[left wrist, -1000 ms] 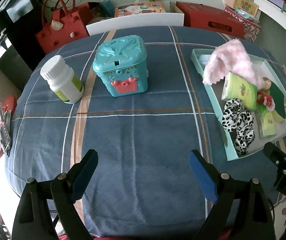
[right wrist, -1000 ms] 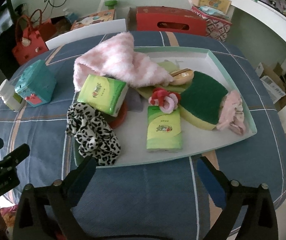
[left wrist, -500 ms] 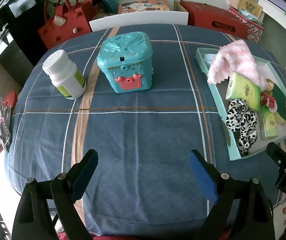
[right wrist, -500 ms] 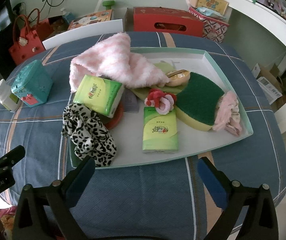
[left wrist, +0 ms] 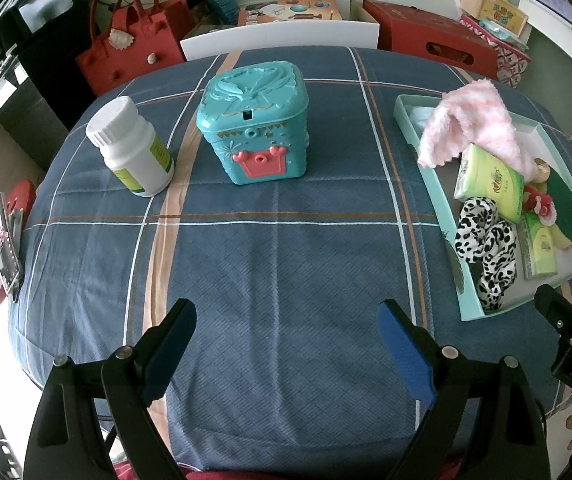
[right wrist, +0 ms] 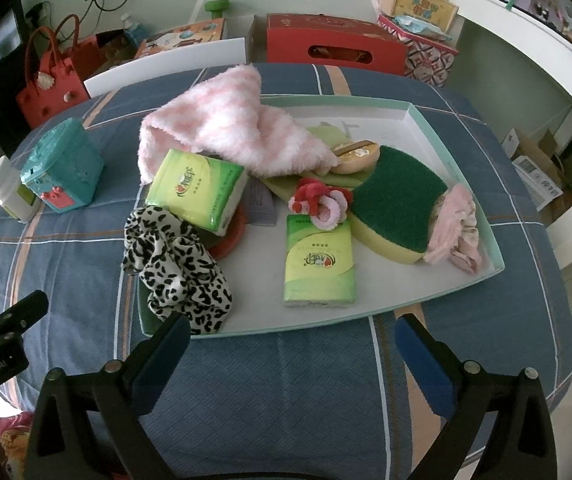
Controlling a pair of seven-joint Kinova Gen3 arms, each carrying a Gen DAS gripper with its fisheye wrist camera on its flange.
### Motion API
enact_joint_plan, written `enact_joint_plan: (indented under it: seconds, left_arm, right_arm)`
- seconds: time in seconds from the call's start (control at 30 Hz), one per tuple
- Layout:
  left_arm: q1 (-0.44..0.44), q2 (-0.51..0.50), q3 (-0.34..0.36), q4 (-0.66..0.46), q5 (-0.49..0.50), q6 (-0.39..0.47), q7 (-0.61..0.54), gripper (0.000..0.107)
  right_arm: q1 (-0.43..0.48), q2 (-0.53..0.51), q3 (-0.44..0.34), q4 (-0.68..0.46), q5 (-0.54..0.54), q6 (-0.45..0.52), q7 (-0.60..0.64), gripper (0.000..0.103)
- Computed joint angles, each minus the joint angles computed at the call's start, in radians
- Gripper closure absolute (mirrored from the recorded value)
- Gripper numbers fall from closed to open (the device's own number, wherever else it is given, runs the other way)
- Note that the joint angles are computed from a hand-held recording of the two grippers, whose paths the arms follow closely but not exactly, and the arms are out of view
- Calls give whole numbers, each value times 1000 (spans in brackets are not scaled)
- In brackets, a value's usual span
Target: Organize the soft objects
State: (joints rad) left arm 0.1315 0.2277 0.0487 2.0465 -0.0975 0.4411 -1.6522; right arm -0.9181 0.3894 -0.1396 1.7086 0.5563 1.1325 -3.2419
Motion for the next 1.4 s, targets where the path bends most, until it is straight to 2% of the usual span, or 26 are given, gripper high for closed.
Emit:
enact_joint_plan:
  seconds: [1.4]
  left_arm:
    - [-10,-1,1,-3,13,5,-21,16]
  right_arm:
    - [-4,8,1,-29,6,35,29,0]
